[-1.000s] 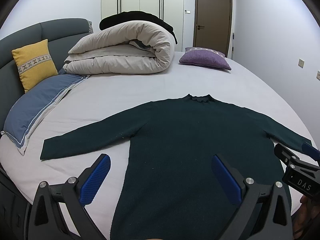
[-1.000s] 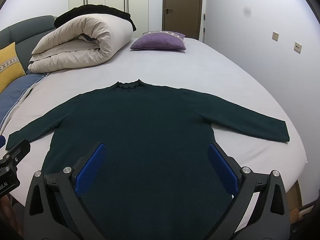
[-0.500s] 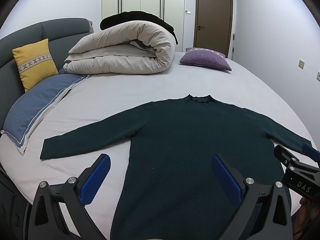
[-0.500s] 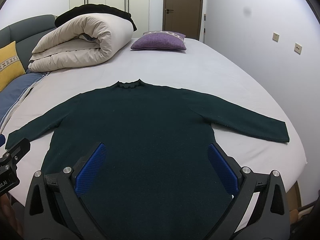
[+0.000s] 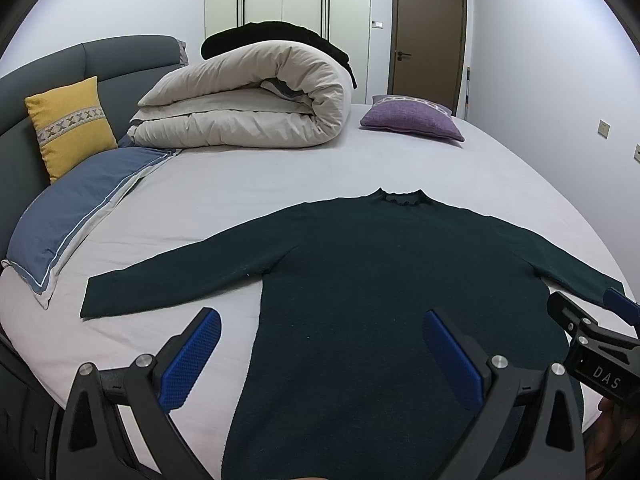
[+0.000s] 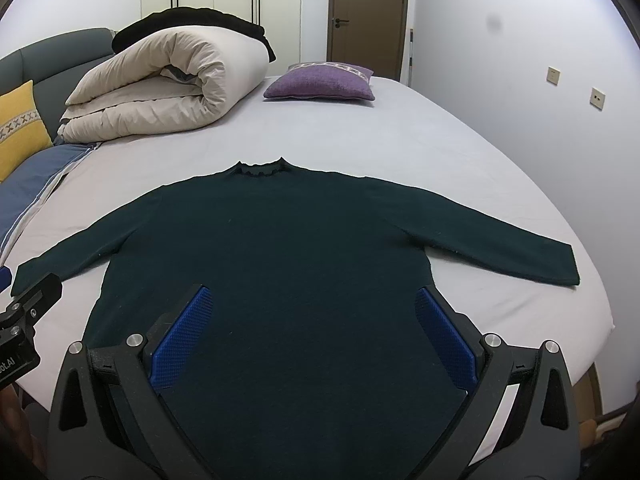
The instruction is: Fold small clothes
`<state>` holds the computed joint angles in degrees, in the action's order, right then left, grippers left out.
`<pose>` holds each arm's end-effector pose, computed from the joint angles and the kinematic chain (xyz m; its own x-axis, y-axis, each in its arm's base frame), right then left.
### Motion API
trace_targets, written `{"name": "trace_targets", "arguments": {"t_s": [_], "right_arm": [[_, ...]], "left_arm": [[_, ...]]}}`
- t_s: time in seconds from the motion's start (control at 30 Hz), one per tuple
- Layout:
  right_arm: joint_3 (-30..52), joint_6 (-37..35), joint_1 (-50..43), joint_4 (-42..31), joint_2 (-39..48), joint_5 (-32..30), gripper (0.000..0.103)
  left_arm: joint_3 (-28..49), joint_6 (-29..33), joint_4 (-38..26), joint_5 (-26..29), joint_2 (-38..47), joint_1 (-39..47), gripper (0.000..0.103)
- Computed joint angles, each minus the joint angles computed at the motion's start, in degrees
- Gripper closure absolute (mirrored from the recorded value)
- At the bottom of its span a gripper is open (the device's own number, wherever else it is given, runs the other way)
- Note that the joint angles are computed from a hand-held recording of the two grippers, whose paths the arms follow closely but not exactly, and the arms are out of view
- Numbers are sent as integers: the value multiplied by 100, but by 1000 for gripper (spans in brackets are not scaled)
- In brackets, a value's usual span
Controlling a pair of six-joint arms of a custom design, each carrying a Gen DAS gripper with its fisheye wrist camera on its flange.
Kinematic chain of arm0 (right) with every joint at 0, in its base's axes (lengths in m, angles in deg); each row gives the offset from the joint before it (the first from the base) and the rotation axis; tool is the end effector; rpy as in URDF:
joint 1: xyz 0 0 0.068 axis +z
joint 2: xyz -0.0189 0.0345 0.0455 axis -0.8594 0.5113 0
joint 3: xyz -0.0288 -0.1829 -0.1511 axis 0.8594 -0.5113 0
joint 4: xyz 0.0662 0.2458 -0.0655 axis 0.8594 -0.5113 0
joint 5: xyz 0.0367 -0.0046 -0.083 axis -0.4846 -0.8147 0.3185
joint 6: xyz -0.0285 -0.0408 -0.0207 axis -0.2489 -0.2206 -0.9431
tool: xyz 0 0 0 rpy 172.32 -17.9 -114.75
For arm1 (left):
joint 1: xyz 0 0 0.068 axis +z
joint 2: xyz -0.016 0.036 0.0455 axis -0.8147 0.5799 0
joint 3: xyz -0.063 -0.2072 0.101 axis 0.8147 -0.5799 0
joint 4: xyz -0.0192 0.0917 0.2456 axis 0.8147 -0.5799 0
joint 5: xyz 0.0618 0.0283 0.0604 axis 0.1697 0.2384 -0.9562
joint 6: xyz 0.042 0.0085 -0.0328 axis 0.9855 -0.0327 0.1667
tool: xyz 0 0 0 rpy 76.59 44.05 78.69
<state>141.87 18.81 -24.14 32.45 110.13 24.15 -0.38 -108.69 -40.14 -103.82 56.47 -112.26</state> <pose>0.2168 0.1388 0.3248 -0.6392 -0.1870 -0.7460 -0.2231 0.9734 -0.0528 0.1552 -0.1955 0.3254 -0.5910 -0.2752 -0.7582 -0.4093 0.9123 -0.0121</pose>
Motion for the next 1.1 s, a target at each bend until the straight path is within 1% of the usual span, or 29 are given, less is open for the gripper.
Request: {"name": "trace_targets", "arguments": {"t_s": [0.27, 0.4, 1.1], "right_arm": [[1, 26, 43, -12, -1, 47, 0], [23, 21, 48, -25, 15, 50, 0], [-12, 52, 142, -40, 32, 90, 0]], "left_arm": [[-33, -7, 24, -3, -6, -2, 0], [-213, 78, 131, 23, -160, 57, 0], [-389, -5, 179, 25, -262, 34, 0]]}}
